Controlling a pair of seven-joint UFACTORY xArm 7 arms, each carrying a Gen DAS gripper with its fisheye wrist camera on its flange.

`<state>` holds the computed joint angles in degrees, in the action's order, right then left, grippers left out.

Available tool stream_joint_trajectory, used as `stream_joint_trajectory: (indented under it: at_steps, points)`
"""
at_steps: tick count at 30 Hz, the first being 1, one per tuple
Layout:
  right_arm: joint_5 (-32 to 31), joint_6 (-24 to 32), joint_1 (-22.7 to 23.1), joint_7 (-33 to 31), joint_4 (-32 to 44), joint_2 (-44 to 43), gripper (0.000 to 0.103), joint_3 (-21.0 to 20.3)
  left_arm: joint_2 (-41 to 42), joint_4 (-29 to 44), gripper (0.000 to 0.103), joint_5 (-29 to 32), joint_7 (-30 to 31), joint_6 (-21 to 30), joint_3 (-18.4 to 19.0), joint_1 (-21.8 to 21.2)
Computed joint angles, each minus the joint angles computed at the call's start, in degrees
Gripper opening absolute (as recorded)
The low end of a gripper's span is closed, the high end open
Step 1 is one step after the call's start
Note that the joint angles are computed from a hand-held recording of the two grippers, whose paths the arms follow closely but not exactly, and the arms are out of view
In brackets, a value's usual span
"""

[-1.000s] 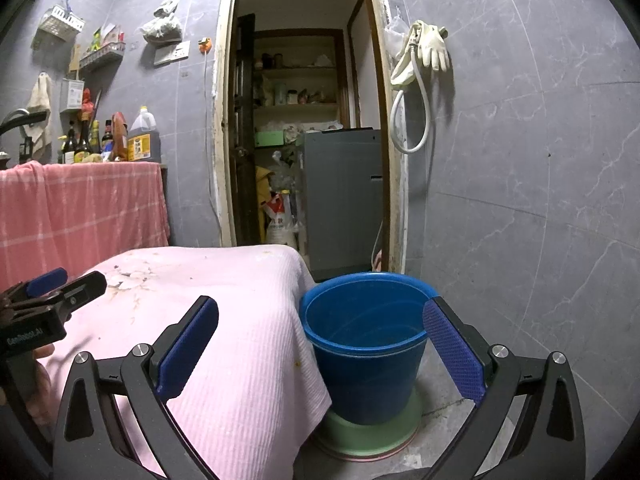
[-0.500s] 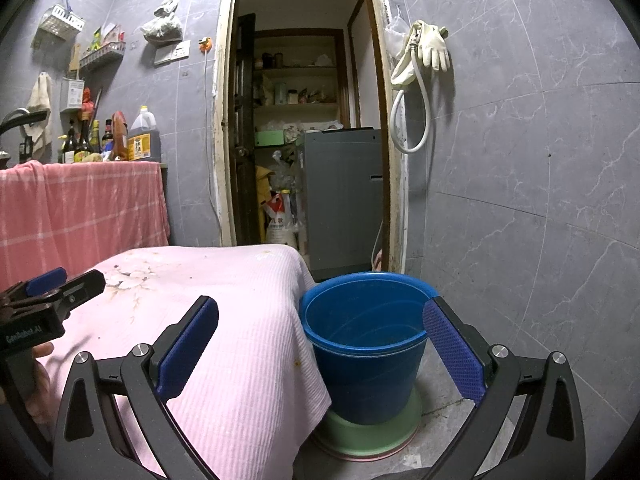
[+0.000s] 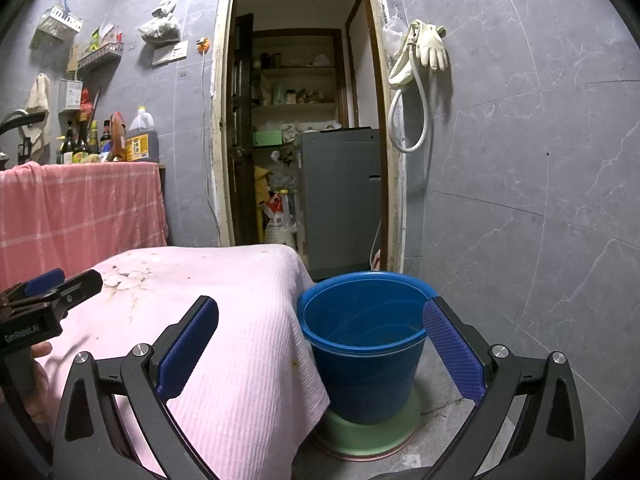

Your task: Collect trash

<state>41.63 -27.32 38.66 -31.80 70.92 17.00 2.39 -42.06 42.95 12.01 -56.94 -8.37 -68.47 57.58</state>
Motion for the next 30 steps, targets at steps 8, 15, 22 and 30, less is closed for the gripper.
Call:
stream_joint_trajectory:
  at_steps: [8, 15, 22, 30]
  points:
    - [-0.15, 0.00, 0.01, 0.14, -0.02, 0.01, 0.103, -0.05, 0.06, 0.00, 0.101, -0.09, 0.03, -0.03, 0.02, -0.01]
    - [-0.05, -0.03, 0.04, 0.07, 0.01, 0.01, 0.103, -0.03, -0.70, 0.09, 0.101, -0.62, -1.02, 0.36, -0.56, 0.30]
    - [0.25, 0.09, 0.23, -0.20, 0.06, -0.01, 0.103, -0.13, -0.94, 0.63, 0.101, -0.33, -1.83, 1.09, -0.92, 0.51]
    - [0.32, -0.04, 0.27, -0.18, 0.11, 0.07, 0.103, -0.11, -0.91, 0.89, 0.101, 0.11, -2.31, 1.27, -1.01, 0.59]
